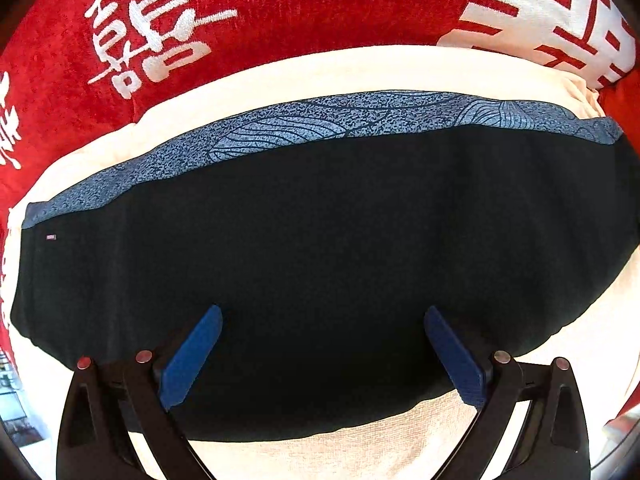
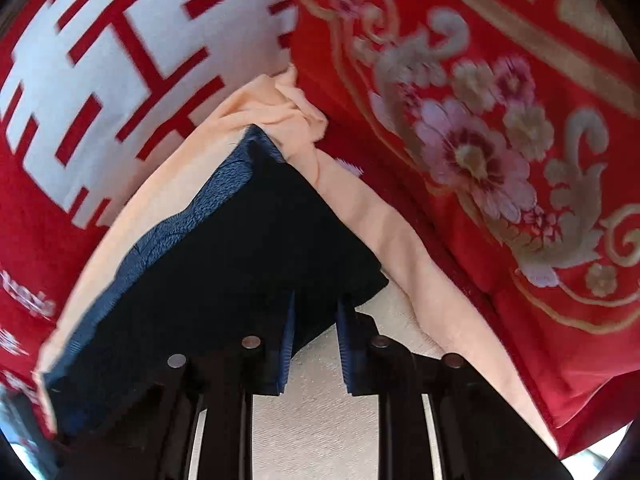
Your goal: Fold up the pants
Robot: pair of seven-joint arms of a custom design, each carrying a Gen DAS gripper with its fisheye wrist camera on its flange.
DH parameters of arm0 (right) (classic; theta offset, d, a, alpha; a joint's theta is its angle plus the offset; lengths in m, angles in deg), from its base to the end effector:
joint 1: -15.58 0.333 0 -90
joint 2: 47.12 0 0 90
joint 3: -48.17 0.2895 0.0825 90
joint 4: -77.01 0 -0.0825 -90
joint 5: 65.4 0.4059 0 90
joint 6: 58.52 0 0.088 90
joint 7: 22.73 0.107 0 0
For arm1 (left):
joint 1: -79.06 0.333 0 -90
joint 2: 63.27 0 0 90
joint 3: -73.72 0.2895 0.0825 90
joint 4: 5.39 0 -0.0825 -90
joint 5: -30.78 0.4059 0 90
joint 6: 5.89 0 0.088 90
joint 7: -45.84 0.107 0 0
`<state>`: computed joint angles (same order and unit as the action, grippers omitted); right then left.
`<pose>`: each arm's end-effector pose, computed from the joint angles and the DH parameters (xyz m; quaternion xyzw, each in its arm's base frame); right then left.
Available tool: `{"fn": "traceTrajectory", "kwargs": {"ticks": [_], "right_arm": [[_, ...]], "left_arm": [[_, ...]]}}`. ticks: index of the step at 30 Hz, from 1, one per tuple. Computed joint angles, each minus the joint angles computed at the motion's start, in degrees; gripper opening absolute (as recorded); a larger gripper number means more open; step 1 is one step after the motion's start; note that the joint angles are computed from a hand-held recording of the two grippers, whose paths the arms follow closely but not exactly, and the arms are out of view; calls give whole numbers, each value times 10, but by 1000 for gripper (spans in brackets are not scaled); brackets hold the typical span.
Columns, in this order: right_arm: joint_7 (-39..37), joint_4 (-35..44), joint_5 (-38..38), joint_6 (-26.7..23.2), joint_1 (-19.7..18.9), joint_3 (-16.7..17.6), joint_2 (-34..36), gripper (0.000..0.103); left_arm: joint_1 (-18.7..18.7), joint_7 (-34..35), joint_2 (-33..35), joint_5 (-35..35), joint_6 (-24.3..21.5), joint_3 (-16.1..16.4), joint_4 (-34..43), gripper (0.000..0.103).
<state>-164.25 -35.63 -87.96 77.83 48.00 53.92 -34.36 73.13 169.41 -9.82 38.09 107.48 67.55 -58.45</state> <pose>0.4990 0.3850 0.3421 -0.1230 0.9782 -0.0486 0.1599 0.7845 -0.1268 0.3092 -0.3790 0.9232 -0.0196 0.0611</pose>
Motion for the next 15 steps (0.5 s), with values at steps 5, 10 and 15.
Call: {"fn": "traceTrajectory", "kwargs": {"ticks": [5, 10, 15], "right_arm": [[59, -42, -50, 118, 13, 1, -18, 26], [168, -37, -148, 232, 51, -26, 12, 29], [278, -25, -251, 280, 94, -78, 36, 32]], "left_arm": [[-10, -15, 3, 11, -13, 7, 18, 102], [-13, -32, -19, 19, 3, 8, -18, 102], [-16, -32, -16, 25, 8, 7, -15, 102]]}}
